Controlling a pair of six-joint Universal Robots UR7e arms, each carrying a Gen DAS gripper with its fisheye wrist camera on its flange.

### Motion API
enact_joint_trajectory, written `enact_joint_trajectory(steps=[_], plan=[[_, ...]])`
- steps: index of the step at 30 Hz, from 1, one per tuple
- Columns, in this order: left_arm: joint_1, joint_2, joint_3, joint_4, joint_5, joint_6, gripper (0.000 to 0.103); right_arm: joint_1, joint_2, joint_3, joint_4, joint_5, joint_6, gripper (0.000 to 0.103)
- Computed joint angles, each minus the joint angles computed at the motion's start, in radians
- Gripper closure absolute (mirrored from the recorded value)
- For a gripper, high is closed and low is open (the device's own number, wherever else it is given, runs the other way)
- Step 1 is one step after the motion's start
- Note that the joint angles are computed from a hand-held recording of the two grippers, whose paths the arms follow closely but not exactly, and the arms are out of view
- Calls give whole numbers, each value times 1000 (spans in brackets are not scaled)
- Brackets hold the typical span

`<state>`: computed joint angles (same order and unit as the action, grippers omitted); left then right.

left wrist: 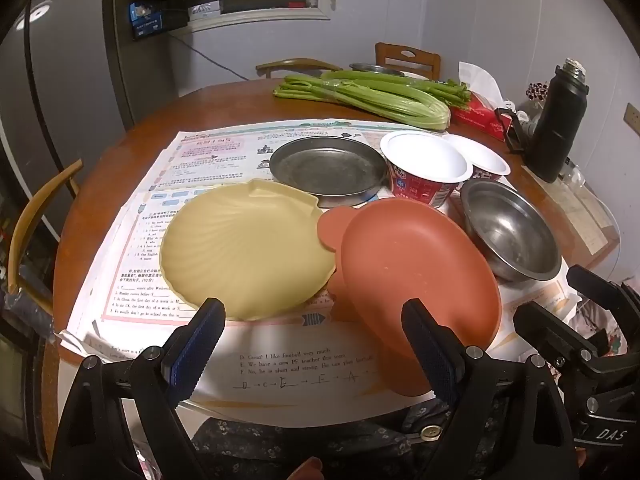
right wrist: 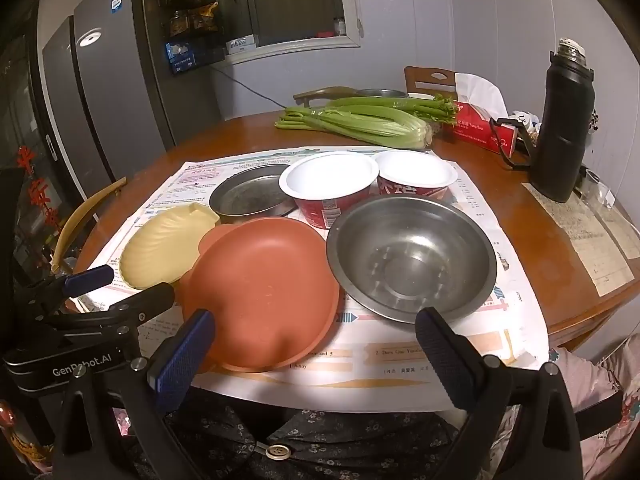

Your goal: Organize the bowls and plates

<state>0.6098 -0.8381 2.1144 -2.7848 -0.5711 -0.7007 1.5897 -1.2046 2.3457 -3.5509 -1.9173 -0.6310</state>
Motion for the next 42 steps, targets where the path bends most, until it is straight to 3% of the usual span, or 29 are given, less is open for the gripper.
enact_joint_trajectory(steps=[20,26,29,33,37,42], plan=[[6,-26,24,-38,16,1,13,6,6,-9,7,31,-34,3],[21,-99,65,-9,72,-81,13,36,40,-4,-109,107,-111,3],[43,-145,88,16,94,-129,13,59,51,-40,-45,104,-146,3],[74,-185,106,29,94,-149,12,86,74,-88,43,121,-133,3],[107,-198,110,-9,71,-108,13,104,114,-177,220,114,-116,3],[155,-192,90,-54,6,-44,13,127,188,-278,337,56,-114,7]])
